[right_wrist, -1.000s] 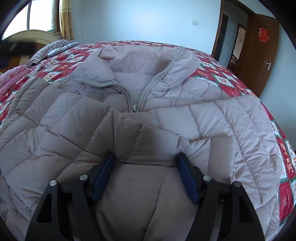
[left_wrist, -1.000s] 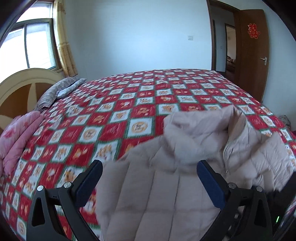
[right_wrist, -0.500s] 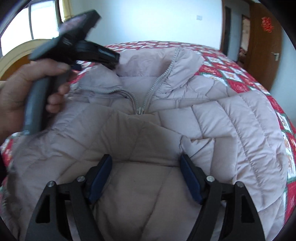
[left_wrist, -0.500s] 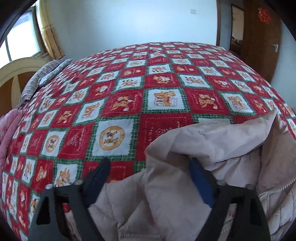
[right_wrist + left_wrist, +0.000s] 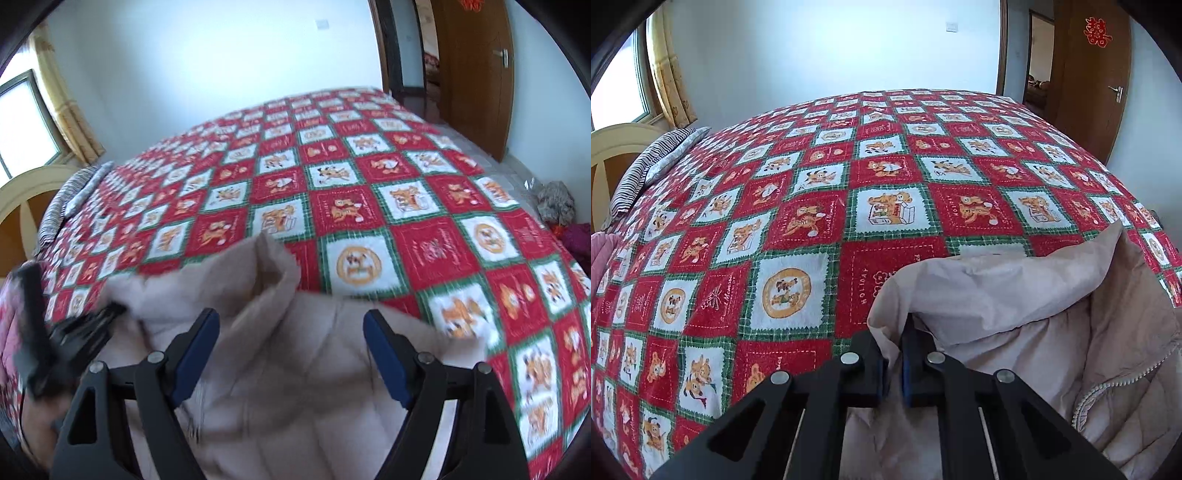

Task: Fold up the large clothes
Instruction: 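Grasp the jacket side edge with the left tool while the right tool grasps the hem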

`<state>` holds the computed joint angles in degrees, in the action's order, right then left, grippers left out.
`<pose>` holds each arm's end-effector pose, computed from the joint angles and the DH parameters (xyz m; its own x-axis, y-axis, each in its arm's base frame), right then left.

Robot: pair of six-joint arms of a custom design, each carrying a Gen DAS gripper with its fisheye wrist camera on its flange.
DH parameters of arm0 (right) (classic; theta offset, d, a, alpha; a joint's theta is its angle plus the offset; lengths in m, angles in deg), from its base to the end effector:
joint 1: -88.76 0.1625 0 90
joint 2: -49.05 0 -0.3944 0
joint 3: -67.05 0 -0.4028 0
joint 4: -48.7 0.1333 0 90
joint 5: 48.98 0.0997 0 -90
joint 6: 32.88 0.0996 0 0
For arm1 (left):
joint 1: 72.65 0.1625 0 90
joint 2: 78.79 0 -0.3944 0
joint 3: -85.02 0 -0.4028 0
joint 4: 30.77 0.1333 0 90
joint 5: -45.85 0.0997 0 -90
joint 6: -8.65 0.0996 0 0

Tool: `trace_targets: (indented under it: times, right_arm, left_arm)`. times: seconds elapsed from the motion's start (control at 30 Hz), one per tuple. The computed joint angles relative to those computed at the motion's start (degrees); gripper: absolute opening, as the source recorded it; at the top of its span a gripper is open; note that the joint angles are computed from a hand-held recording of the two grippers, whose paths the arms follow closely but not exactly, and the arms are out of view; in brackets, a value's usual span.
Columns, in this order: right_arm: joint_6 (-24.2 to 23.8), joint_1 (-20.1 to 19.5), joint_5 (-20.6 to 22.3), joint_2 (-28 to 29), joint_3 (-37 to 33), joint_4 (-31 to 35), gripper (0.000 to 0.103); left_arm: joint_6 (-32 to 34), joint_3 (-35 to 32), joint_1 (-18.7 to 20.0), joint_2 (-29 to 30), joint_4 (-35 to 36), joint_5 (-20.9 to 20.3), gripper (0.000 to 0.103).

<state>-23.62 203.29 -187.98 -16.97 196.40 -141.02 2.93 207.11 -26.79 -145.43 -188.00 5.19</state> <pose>0.2439 -0.3945 0.1695 -0.8263 0.2511 0.5042 -0.2039 0.7011 -0.6833 -0.1953 -0.5012 0.1496 -0.6405 0.2709 -0.7186 0.6210 0.7332 -0.2772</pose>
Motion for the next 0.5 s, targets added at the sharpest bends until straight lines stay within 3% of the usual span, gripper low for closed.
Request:
trace_targets:
  times: [0.03, 0.1, 0.17, 0.23, 0.37, 0.5]
  right_arm:
    - [-0.05, -1.23, 1.05, 0.12, -0.85, 2.64, 0.083]
    - [0.26, -3.28, 3.22, -0.42, -1.89, 8.05, 0.07]
    - [0.69, -4.0, 2.29, -0.9, -1.57, 12.47, 0.033]
    - [0.54, -4.89, 2.13, -2.37, 0.72, 12.6, 0.015]
    - [-1.27, -5.89, 2.83, -5.73, 5.31, 9.79, 0.007]
    - [-4.49, -4.79, -0.99, -5.31, 6.66, 7.38, 0.006]
  left_arm:
    - [-0.12, -0.11, 0.04, -0.08, 0.26, -0.14, 0.006]
    - [-0.48, -0.15, 0.12, -0.5, 0.58, -0.55, 0.005]
    - [-0.77, 0.13, 0.18, -1.2, 0.44, -1.37, 0.003]
    - [-0.57, 0.92, -0.05, -2.16, -0.51, -1.96, 0.003]
    - [-2.49, 3.63, -1.29, -5.65, -0.36, -2.87, 0.002]
    - [-3.21, 7.82, -3.46, -9.85, 0.26, -2.09, 0.002]
